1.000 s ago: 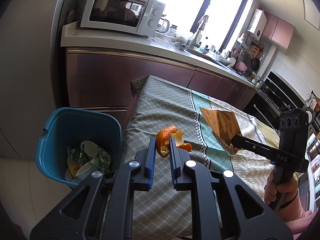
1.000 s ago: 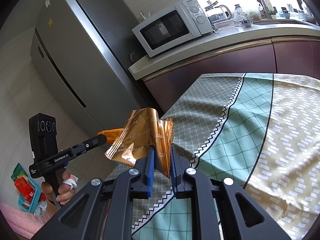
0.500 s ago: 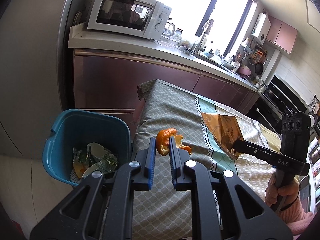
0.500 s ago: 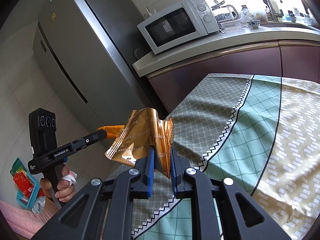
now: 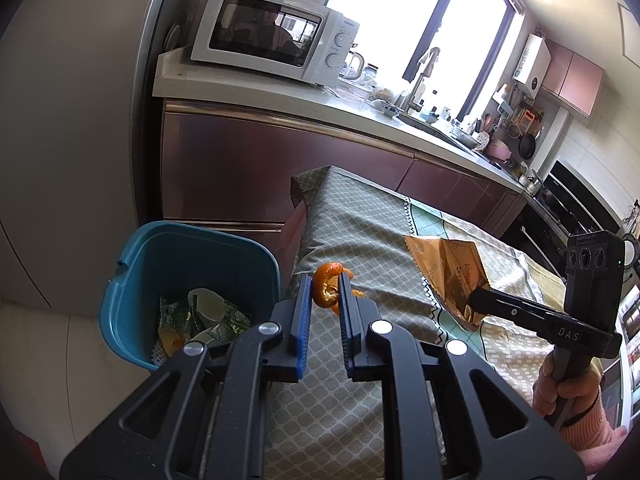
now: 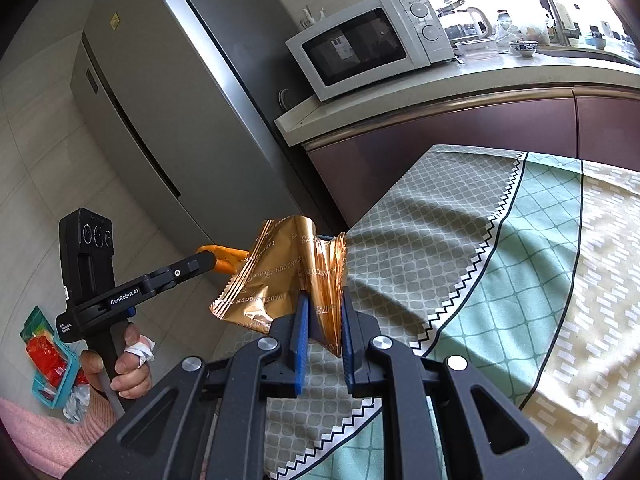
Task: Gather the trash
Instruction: 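Lift the peel and brown wrapper and carry both toward the teal bin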
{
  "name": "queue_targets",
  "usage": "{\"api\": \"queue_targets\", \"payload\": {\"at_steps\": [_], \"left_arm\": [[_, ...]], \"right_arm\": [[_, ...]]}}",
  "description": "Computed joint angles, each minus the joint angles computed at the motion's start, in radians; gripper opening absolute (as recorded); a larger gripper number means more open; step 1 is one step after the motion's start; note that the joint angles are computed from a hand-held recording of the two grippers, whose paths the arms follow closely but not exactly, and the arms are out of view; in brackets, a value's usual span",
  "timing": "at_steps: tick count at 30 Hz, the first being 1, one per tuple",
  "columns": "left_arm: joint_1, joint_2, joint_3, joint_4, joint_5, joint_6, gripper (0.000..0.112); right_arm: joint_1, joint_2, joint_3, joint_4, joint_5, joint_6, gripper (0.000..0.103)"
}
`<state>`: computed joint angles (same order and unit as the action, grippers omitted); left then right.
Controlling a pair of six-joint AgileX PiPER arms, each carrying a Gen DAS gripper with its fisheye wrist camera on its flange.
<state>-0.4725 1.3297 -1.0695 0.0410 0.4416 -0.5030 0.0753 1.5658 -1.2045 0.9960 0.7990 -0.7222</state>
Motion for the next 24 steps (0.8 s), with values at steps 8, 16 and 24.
{"api": "queue_targets", "payload": {"at_steps": [8,16,24], "left_arm": [[0.026,-0.004,0.01,-0.011,-0.007,0.009,0.013],[0.039,-0.001,0.016,0.013,-0.007,-0.008,0.013],[0.048,0.003,0.018,0.031,-0.007,-0.022,0.013]], "right_arm": [[0.025,0.012,-0.017,-0.015,-0.004,0.016,0.013],[0.053,0.028,-0.042,-0.029,-0.008,0.026,0.013],[0.085,0.047,-0.072,-0.05,-0.011,0.047,0.013]]}}
